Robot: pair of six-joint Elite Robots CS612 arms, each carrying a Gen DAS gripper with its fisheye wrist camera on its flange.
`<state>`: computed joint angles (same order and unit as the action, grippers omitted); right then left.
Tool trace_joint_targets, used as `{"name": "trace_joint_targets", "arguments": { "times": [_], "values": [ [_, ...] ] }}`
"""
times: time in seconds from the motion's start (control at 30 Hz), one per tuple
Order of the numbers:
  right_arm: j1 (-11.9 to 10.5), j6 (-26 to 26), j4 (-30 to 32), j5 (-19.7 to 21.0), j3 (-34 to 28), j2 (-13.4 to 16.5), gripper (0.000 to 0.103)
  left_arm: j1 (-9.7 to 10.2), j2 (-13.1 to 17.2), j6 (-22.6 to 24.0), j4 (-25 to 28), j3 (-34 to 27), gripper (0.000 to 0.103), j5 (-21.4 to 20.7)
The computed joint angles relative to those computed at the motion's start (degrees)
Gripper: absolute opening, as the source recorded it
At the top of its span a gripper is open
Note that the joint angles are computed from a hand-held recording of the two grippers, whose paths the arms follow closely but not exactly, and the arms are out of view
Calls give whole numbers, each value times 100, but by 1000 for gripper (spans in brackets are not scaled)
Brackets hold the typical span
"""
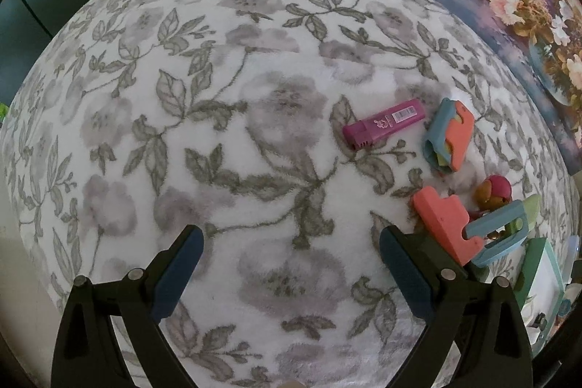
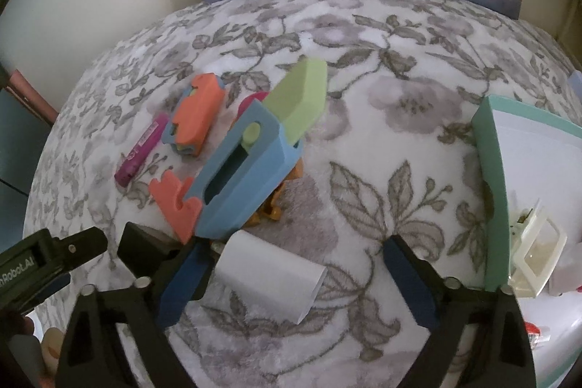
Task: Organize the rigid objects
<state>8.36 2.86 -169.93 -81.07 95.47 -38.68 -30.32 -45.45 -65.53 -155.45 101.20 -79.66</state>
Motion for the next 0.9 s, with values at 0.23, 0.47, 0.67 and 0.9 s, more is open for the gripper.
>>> {"name": "trace_joint_targets", "arguments": {
  "times": [0.23, 0.47, 0.67, 0.9],
  "values": [
    [-3, 106, -119, -11, 92, -46, 67, -3, 10, 26, 0, -29, 97, -2],
    [-23, -156, -258, -135, 220, -87, 54, 5, 32, 117, -33, -60, 97, -52],
    [-82, -314, -96, 69, 197, -107, 55, -2, 35, 144, -93, -71, 97, -67],
    [-167, -343, 152, 332, 228, -194, 70, -15, 16, 165, -177, -46, 97, -70]
  ]
}}
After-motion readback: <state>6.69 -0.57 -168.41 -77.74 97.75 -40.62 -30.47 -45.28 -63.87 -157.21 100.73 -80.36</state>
